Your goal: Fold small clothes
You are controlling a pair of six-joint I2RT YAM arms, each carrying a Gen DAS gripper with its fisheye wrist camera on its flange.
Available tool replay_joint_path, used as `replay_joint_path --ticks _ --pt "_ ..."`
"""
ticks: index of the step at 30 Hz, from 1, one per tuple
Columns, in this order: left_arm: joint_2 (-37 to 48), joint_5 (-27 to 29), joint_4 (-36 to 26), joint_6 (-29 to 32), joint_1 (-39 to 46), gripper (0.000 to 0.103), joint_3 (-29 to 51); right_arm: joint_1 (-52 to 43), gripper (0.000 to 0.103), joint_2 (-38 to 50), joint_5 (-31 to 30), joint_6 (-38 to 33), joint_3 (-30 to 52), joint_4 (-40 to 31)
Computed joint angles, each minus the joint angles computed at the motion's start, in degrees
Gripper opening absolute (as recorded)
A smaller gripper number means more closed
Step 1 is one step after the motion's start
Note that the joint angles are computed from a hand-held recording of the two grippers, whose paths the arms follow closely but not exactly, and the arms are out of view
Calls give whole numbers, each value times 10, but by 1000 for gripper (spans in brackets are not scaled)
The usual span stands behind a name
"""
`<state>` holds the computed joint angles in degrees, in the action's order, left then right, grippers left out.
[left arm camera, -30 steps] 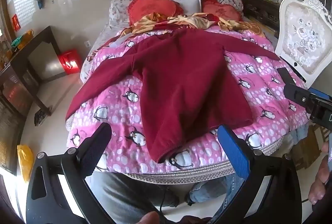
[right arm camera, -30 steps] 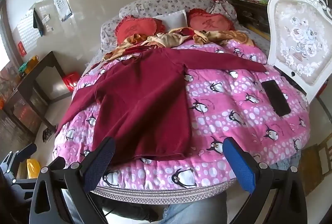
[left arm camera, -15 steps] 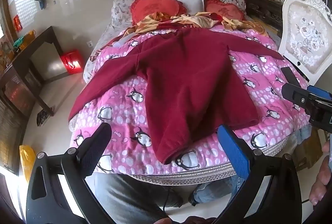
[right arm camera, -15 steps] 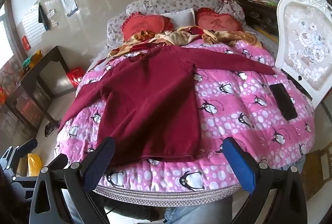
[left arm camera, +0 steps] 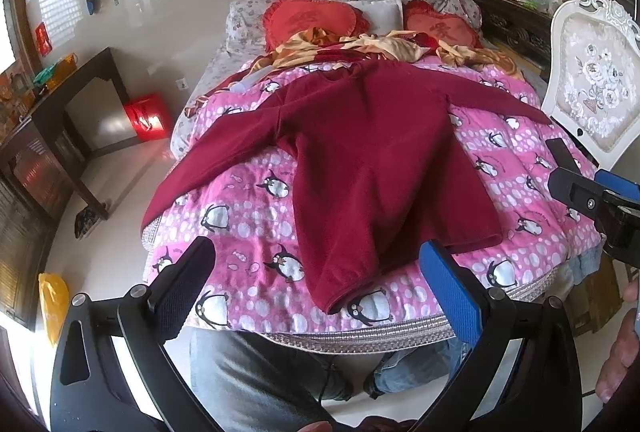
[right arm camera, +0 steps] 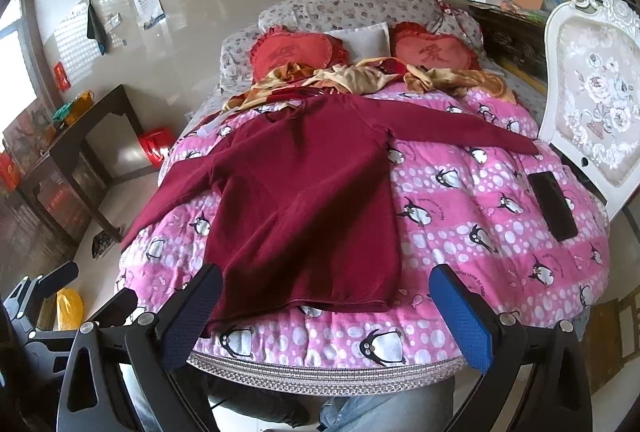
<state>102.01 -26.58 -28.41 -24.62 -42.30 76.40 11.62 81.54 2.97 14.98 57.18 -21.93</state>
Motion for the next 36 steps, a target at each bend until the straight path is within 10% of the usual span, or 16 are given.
replay_joint_path --ticks 36 --pt "57 26 -40 -4 14 103 55 -20 102 14 -17 -5 2 1"
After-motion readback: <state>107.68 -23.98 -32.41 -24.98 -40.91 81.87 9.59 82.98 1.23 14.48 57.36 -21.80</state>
